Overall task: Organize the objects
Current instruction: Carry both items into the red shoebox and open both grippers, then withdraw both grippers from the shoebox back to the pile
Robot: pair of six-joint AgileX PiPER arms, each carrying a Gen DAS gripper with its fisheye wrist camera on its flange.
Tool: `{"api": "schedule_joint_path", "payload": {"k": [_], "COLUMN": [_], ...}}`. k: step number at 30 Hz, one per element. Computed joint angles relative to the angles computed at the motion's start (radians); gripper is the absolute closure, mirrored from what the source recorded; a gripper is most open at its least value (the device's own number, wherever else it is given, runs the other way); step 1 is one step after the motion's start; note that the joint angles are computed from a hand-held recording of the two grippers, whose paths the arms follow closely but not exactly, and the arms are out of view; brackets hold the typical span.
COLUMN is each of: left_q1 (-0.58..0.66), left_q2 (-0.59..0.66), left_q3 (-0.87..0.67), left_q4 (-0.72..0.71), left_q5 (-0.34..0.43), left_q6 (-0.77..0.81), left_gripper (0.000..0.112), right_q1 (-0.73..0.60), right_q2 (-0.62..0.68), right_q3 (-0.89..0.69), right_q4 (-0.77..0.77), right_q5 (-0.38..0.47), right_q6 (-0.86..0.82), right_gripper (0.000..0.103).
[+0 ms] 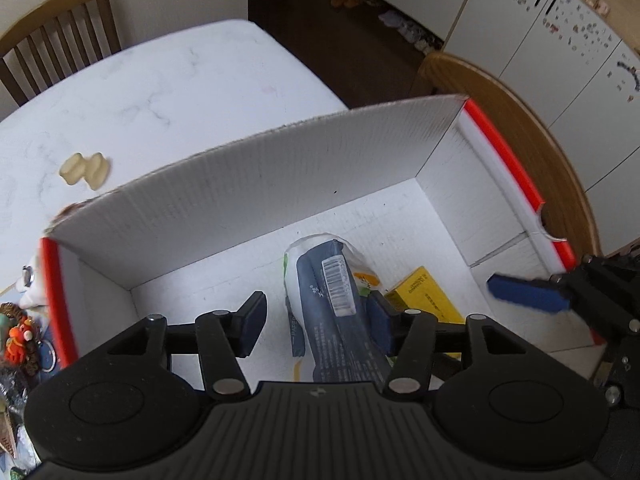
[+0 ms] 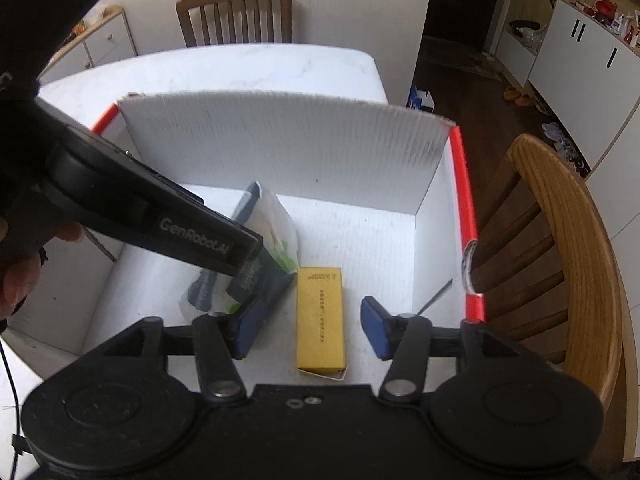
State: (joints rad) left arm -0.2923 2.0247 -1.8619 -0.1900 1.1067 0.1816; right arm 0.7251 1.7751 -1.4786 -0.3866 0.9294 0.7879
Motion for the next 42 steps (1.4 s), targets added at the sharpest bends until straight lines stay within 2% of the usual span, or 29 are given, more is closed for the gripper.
{"api": "schedule_joint_path", "payload": {"k": [6,14,26,30,35,42], "left_q1": [0.028,0.086,0.247,0.341,0.479,0.680], "left_q2": [-0.121,-0.283,-0.499,-0.543,-0.575,-0.555], "left_q3": [0.122,0.256,0.426,0.455,0.488,0.480], "left_q4": [-0.034,-0.119,-0.291,-0.338,-0.398,-0.470], "left_q5": [-0.062,-0.106,-0.117,-0.090,-0.056,0.028], "left_q6": [0.039,0.135,0.339,0.401,0.501,0.633], "left_gripper": [0.058,0.058,0.039,0.033,0.032,0.028], "right_q1": [0.021,0.079,0.215,0.261,0.317,0.388], "right_q2": [-0.046,-0.088,-0.125,-0.111,-0.052,0.061], "right_q3": [0.022,0.009,-0.018,-0.050,-0.135,-0.297], "right_q4": [-0.023,-0.069,-0.198,-0.235,-0.263,-0.285], "right_q5": [-0.020,0.004,0.046,0.066,0.094,0.150], "right_q6": [0.037,0.097,0.262,0.316,0.350,0.356], "right_gripper": [0.034,0.027,0.016,0.011,0.010,0.006]}}
